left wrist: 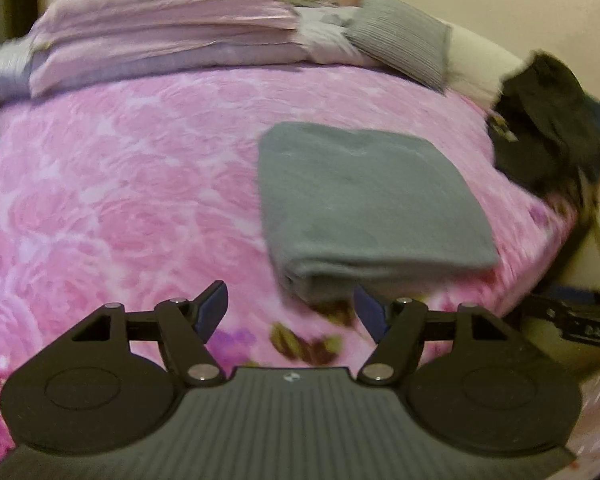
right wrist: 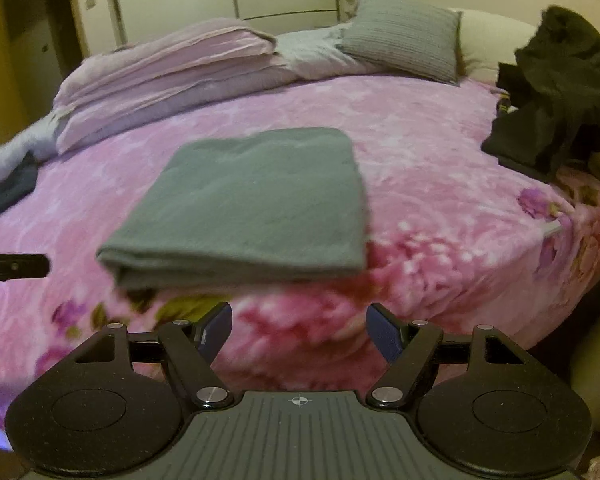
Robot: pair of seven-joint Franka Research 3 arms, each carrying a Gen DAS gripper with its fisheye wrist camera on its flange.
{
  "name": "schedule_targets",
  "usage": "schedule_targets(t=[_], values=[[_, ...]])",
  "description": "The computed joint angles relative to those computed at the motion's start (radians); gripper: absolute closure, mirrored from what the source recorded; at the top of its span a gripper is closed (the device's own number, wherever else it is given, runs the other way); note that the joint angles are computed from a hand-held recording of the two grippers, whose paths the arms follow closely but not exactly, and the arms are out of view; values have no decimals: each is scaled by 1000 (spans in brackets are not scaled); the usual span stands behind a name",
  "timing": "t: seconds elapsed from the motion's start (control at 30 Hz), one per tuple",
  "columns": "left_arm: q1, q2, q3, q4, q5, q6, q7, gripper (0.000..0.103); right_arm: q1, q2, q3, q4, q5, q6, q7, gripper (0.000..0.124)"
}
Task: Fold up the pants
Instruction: 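Grasp the folded sweatpants bundle with both grippers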
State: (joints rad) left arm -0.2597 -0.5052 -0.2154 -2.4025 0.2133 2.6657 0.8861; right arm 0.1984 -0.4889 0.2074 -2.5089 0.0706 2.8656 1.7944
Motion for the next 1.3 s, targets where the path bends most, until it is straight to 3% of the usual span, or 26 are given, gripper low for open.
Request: schedule_targets(t=[0.13,0.2,0.3,0.4,0.47,0.6,0.8,1.03,1.1,1.2,1.3], values=[[-19,90,94,17,-89,107,67,35,80,103,-134,55,118,80,-108,53],[-70,158,167,40,-196,161,166,34,174,168,-245,109,269,94,-217,53],[-208,259,314,95,-499,200,403,33,335,265,-425,220,616,74,-453,53],[-266,361,385,180,-749,176,589,32,381,371,-520,354,931,-43,-635,53],[-275,419,404,235,-924,146,708,32,352,437,-525,428,990,-123,-650,53],[-230,519,389,339,-1186,67,882,32,285,555,-494,552,965,-220,-623,53],[-133,621,316,454,-1365,-5,1008,34,160,672,-425,678,1150,-391,-680,53],[-46,671,220,506,-1422,-6,1057,34,41,723,-349,752,1145,-522,-719,56],[-16,659,199,487,-1425,-14,1085,53,9,719,-333,756,1124,-562,-692,57],[33,660,162,478,-1478,-36,1132,55,-27,708,-299,740,1126,-548,-692,57],[53,692,128,515,-1413,-16,1087,51,-45,752,-254,790,1117,-524,-678,53]])
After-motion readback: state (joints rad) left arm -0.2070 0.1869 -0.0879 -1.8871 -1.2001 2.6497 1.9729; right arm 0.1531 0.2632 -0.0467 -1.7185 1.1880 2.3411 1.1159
